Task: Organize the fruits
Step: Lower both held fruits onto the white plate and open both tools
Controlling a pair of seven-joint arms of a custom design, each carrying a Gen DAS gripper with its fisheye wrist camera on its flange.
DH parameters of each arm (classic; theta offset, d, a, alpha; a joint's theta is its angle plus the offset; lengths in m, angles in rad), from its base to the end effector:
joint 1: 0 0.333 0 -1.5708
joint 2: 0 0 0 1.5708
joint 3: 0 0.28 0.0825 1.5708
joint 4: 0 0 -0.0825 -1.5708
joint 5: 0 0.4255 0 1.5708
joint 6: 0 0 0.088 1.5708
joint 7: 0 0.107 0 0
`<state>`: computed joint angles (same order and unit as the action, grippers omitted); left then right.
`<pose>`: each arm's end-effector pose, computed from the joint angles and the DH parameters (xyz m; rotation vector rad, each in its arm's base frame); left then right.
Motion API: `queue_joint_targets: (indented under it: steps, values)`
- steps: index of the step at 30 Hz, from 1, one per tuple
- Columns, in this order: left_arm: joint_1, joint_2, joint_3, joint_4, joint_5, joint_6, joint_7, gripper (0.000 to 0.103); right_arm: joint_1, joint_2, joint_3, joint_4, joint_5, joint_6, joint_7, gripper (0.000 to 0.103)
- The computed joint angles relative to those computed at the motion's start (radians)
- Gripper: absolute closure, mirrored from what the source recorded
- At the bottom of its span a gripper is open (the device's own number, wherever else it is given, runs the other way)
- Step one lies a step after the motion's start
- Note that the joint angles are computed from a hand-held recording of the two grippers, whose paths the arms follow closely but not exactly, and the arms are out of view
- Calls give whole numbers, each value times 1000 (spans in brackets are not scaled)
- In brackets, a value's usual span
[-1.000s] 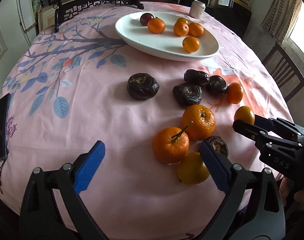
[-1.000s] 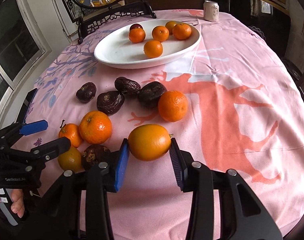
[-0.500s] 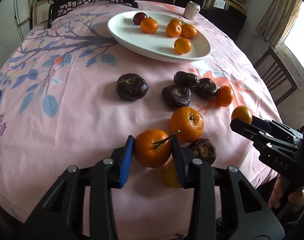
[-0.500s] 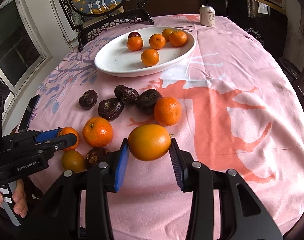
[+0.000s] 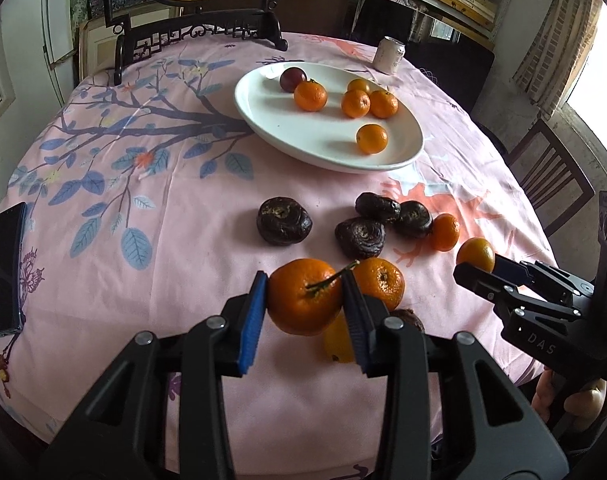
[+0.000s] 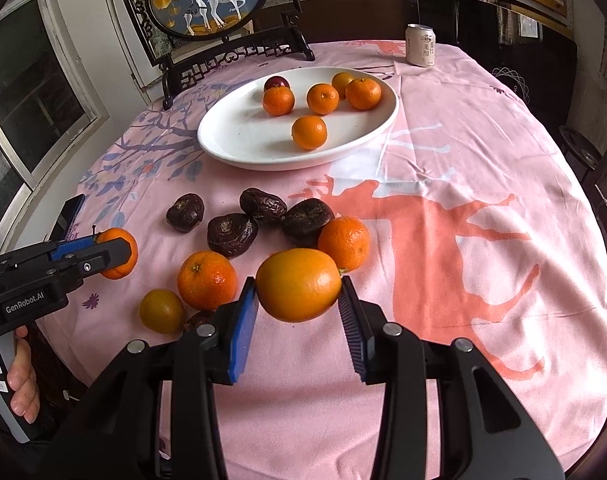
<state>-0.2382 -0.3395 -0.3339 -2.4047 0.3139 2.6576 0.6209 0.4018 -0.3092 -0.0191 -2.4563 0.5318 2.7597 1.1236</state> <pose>0.4417 -0.2980 0.4435 -2.0225 1.7815 -0.7617 0.4954 0.1766 0.4202 -2.0571 1.3718 -0.2512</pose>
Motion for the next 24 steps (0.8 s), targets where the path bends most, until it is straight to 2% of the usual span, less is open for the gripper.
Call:
queue_joint_targets:
  steps: [4, 7, 10, 14, 17, 19, 22, 24]
  values:
    - [12, 23, 6, 41, 17, -4, 15, 65, 10, 32, -9, 51, 18, -25, -40, 62]
    - [34, 75, 14, 120, 48, -22, 36, 65, 4, 94, -2, 139, 19, -43, -89, 62]
    - [63, 179, 24, 264, 122, -64, 40, 65, -14, 193, 10, 284, 38, -67, -147, 62]
    - [59, 385, 82, 512, 137, -121, 67, 65, -61, 394, 59, 548, 10, -88, -169, 62]
    - [27, 551, 132, 712, 166, -194, 70, 65, -81, 568, 78, 764, -88, -131, -90, 62]
    - [17, 645, 155, 825, 121, -230, 107, 65, -92, 673, 89, 894, -140, -168, -46, 62]
    - [-1, 740, 183, 936, 76, -263, 151, 65, -113, 816, 106, 1084, -195, -260, 26, 62]
    - [-11, 785, 199, 990, 57, -282, 168, 65, -120, 879, 113, 1165, -233, -294, 63, 62]
